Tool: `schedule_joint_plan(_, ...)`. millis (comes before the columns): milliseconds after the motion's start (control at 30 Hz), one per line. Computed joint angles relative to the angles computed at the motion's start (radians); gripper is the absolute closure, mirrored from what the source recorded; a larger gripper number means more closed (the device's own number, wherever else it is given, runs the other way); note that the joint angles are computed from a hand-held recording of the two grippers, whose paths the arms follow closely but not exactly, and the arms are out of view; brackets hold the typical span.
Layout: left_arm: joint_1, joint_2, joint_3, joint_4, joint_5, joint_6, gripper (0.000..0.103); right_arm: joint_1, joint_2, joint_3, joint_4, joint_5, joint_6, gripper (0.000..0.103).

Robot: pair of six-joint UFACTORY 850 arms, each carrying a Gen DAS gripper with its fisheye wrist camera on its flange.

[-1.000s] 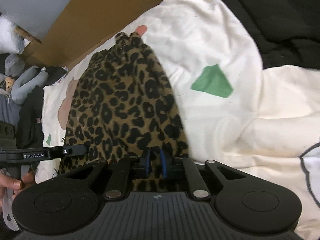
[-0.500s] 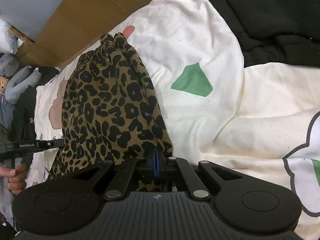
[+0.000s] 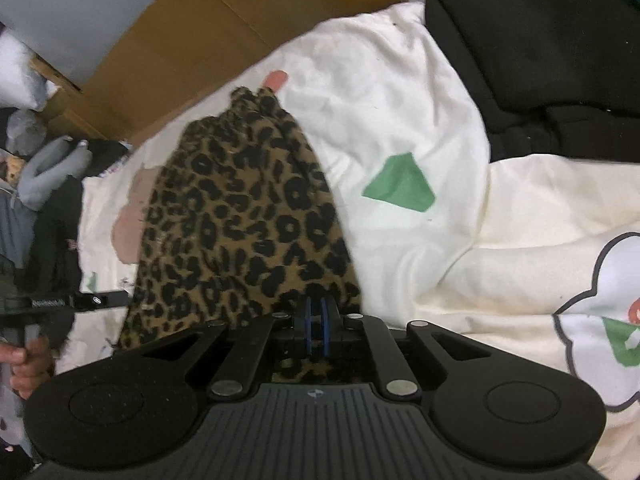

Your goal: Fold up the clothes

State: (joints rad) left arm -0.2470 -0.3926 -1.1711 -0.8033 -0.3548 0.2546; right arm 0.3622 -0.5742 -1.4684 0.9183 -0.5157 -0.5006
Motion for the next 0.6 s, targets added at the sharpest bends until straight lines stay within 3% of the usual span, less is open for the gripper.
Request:
schedule_joint_plan(67, -0.009, -0.012, -0.004, 0.031, -0.005, -0.024, 0.098, 0.006, -0.004, 0.001, -0.024, -0.008, 0.022, 0.098)
schedule_joint_plan(200, -0.012, -0.038, -0.017, 0.269, -0.019, -0.254, 0.100, 0.018, -0.022, -0.009, -0.119, -0.024, 0.113, 0.095)
schedule_joint_plan(300, 0.003, -0.039, -0.016, 0.245, -0.032, -0.235, 0.100, 0.008, -0.027, -0.009, -0.123, -0.029, 0.139, 0.098)
schedule_joint_plan(400, -0.006, -0.029, -0.015, 0.367, -0.026, -0.333, 0.100, 0.001, -0.020, -0.006, -0.153, -0.029, 0.158, 0.098)
schedule_joint_plan(600, 0.017, 0.038, 0.023, 0.378, -0.057, -0.380, 0.099, -0.025, 0.029, 0.043, -0.051, -0.049, 0.091, 0.097)
